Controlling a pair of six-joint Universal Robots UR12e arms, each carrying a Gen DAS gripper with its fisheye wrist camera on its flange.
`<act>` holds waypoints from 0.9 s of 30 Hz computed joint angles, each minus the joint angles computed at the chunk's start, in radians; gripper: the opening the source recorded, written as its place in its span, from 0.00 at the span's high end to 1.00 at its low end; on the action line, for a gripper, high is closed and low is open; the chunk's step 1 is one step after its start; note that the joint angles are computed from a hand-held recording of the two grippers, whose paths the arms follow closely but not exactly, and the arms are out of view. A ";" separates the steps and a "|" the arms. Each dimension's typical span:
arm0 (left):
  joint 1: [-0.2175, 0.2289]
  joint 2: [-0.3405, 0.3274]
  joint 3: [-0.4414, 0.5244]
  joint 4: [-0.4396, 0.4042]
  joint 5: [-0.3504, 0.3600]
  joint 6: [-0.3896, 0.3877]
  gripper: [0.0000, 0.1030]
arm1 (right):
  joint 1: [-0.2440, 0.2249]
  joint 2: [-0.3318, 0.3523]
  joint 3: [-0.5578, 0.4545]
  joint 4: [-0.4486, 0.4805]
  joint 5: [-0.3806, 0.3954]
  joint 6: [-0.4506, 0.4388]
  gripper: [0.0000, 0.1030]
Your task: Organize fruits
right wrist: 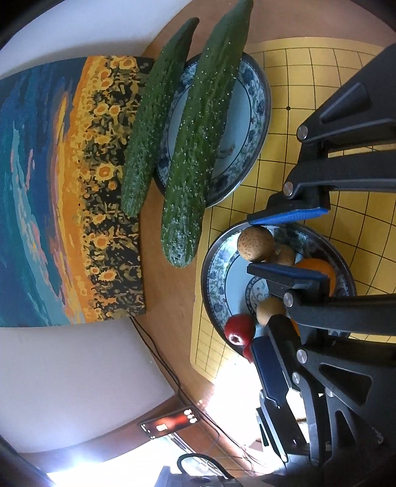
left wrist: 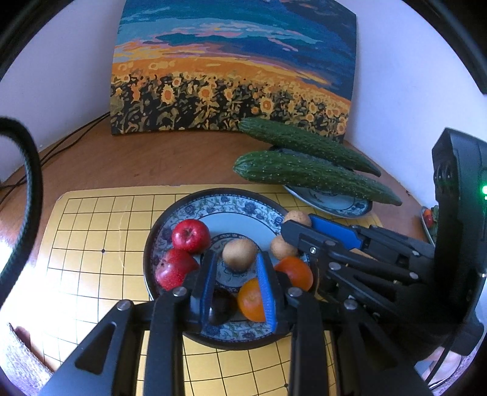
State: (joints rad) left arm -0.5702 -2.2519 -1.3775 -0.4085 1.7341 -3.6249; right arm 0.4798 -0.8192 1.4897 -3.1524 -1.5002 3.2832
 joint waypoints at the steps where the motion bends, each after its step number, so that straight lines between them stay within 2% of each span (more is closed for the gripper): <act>1: 0.000 0.000 0.000 0.002 -0.001 0.001 0.73 | 0.001 0.000 0.000 0.002 -0.003 -0.002 0.75; 7: -0.003 0.005 -0.003 0.006 0.003 0.008 0.73 | 0.002 -0.007 0.012 -0.017 -0.020 0.009 0.67; 16: -0.009 0.022 -0.015 -0.010 0.009 0.013 0.73 | 0.010 -0.030 0.049 -0.036 -0.033 0.011 0.64; 20: -0.014 0.039 -0.031 -0.014 0.027 0.009 0.68 | 0.012 -0.049 0.075 -0.042 -0.018 0.026 0.64; 24: -0.019 0.055 -0.047 -0.024 0.041 0.005 0.68 | 0.019 -0.065 0.103 -0.068 -0.041 0.039 0.57; 27: -0.023 0.066 -0.061 -0.032 0.055 -0.002 0.68 | 0.023 -0.073 0.119 -0.081 -0.043 0.046 0.57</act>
